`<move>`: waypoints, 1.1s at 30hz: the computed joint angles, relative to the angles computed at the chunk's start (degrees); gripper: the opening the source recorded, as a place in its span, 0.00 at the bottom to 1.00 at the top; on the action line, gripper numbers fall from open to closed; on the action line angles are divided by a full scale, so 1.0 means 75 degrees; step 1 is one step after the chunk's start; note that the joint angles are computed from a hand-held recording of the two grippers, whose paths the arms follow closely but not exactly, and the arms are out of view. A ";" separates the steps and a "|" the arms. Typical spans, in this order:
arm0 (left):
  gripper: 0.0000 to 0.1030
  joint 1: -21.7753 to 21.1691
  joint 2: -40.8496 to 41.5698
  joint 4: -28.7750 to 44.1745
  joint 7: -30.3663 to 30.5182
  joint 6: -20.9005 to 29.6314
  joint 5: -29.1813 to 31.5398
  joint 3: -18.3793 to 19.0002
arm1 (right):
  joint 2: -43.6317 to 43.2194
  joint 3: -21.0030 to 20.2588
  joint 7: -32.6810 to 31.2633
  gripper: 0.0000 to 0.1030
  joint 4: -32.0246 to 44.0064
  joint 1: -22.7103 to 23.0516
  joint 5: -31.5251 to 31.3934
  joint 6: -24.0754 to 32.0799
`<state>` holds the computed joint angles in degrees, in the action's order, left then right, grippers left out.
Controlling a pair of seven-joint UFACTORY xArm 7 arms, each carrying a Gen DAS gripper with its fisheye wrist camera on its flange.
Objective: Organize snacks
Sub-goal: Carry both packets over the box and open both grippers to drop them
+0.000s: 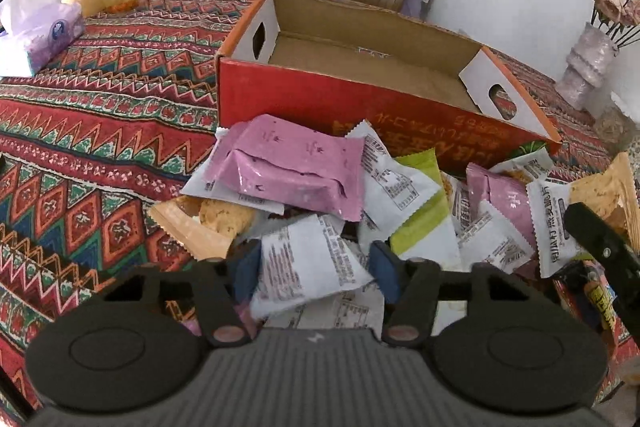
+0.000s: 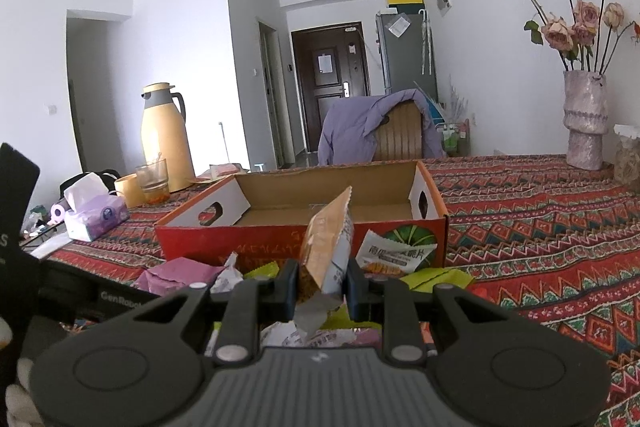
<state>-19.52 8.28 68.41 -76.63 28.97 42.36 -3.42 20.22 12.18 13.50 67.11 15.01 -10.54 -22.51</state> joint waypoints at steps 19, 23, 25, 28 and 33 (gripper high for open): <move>0.56 0.0284 -0.1305 -0.0953 -0.2410 -0.0627 0.3604 -0.0612 | -0.0087 -0.0118 0.0169 0.23 -0.0202 0.0026 -0.0098 -0.0357; 0.56 0.0361 -0.1150 -0.0458 -0.2534 -0.0383 0.4331 -0.0744 | 0.0003 -0.0331 -0.0186 0.23 0.0111 0.0321 0.0226 -0.0288; 0.56 0.0327 -0.0930 -0.0013 -0.2455 -0.0060 0.4553 -0.0730 | 0.0082 -0.0445 -0.0418 0.22 0.0378 0.0475 0.0407 -0.0193; 0.56 0.0279 -0.0510 0.0640 -0.2135 0.0094 0.4469 -0.0581 | 0.0293 -0.0406 -0.0551 0.23 0.1030 0.0474 0.0508 0.0186; 0.56 0.0063 0.0418 0.1830 -0.1114 0.0411 0.3810 -0.0164 | 0.0872 -0.0424 -0.0769 0.23 0.2523 0.0570 0.0726 0.1229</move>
